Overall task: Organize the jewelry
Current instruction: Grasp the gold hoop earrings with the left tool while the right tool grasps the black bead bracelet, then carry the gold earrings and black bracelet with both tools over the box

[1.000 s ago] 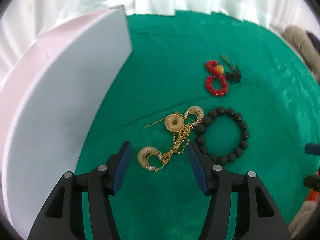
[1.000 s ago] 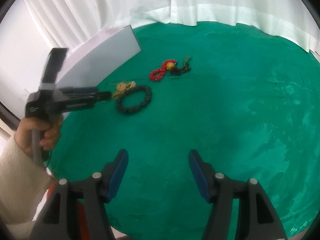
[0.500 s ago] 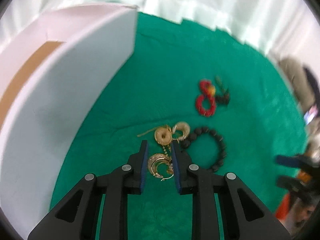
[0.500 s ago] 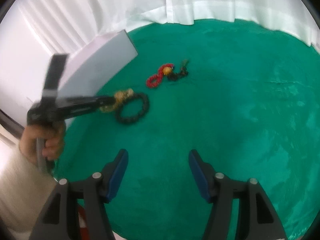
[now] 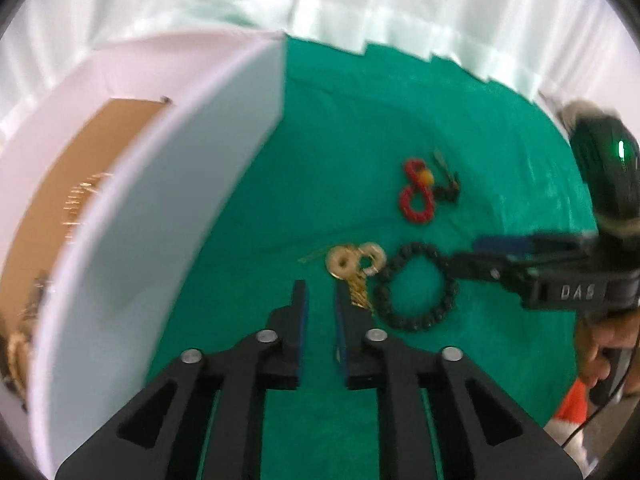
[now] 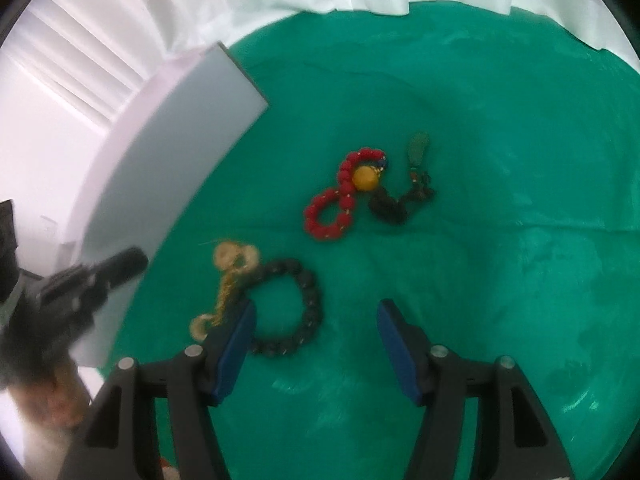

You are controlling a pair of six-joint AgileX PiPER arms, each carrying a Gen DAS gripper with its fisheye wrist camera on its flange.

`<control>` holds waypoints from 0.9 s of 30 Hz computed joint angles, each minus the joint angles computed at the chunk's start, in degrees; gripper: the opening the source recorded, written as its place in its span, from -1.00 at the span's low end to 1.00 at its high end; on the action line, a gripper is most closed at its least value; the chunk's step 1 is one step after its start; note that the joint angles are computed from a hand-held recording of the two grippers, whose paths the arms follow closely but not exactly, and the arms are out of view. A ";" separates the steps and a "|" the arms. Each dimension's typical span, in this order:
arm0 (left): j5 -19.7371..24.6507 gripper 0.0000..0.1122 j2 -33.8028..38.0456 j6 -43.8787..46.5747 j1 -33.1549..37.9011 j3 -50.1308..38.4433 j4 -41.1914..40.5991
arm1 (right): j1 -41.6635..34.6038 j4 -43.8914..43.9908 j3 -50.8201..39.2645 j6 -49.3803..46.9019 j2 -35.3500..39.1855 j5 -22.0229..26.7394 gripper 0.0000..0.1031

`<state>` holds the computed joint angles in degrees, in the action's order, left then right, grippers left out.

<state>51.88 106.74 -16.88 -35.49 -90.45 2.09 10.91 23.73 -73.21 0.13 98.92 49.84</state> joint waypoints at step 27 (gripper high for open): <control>2.93 -0.94 10.92 -9.50 -4.74 -11.18 3.99 | -6.53 -9.30 15.12 -1.79 -19.45 -1.75 -0.60</control>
<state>54.81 117.66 -26.39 -40.23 -101.63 6.08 4.38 14.43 -58.09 -1.66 79.47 48.09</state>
